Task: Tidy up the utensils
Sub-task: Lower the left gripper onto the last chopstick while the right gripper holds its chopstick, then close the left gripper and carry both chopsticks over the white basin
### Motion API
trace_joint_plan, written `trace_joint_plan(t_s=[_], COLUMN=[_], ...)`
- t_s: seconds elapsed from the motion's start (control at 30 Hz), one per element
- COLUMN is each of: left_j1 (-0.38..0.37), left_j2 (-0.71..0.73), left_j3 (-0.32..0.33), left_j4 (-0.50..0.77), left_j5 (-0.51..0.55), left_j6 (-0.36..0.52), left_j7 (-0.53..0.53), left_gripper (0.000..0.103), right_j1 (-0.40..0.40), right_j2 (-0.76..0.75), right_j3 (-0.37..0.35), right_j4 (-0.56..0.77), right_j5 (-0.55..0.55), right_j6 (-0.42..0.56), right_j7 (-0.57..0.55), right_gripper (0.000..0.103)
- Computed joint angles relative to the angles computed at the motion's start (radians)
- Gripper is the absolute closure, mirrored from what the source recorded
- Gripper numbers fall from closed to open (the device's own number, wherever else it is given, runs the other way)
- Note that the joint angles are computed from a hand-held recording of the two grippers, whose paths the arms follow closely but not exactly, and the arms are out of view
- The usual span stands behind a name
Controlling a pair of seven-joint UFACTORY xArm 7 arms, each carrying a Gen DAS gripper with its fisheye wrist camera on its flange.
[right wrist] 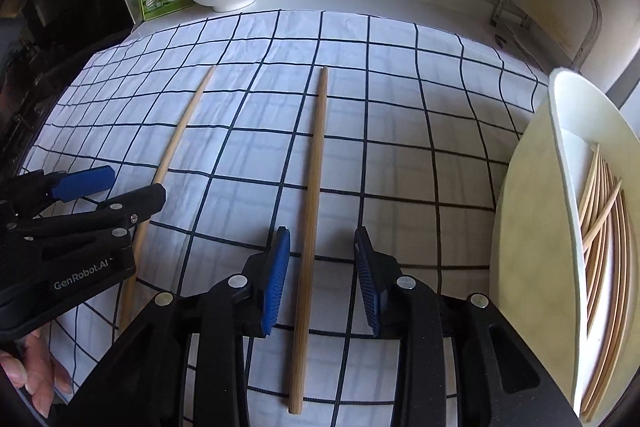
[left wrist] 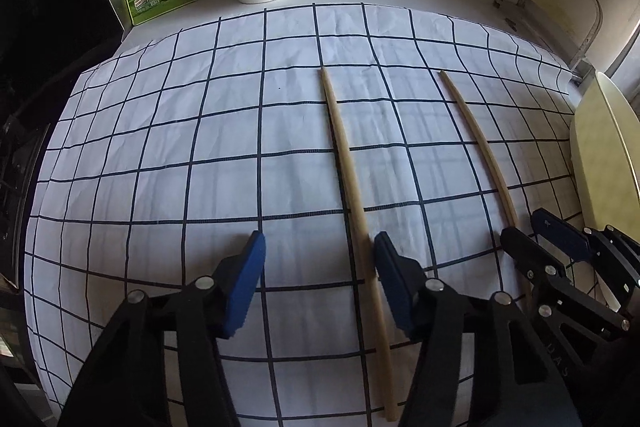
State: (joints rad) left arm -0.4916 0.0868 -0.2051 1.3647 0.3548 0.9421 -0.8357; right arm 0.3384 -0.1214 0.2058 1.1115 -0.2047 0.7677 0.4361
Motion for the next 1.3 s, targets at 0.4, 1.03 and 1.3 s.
trace_joint_plan(t_s=[0.4, 1.03, 1.3], left_j1=[0.015, 0.006, -0.158], left_j2=[-0.027, -0.015, 0.269], left_j3=[-0.003, -0.043, -0.036], left_j4=[-0.020, 0.182, 0.598], left_j5=[-0.100, -0.092, -0.085], left_j6=[-0.024, -0.001, 0.005], left_j7=[0.118, 0.228, 0.359], left_gripper=[0.096, 0.096, 0.096], right_j1=[0.000, -0.052, -0.197], right_j2=[-0.005, -0.263, -0.437], right_j3=[-0.018, -0.016, -0.063], right_j4=[0.002, -0.040, -0.121], right_j5=[0.104, 0.184, 0.113], right_j6=[-0.003, 0.025, 0.100], right_j7=[-0.009, 0.084, 0.133], right_gripper=[0.097, 0.097, 0.097])
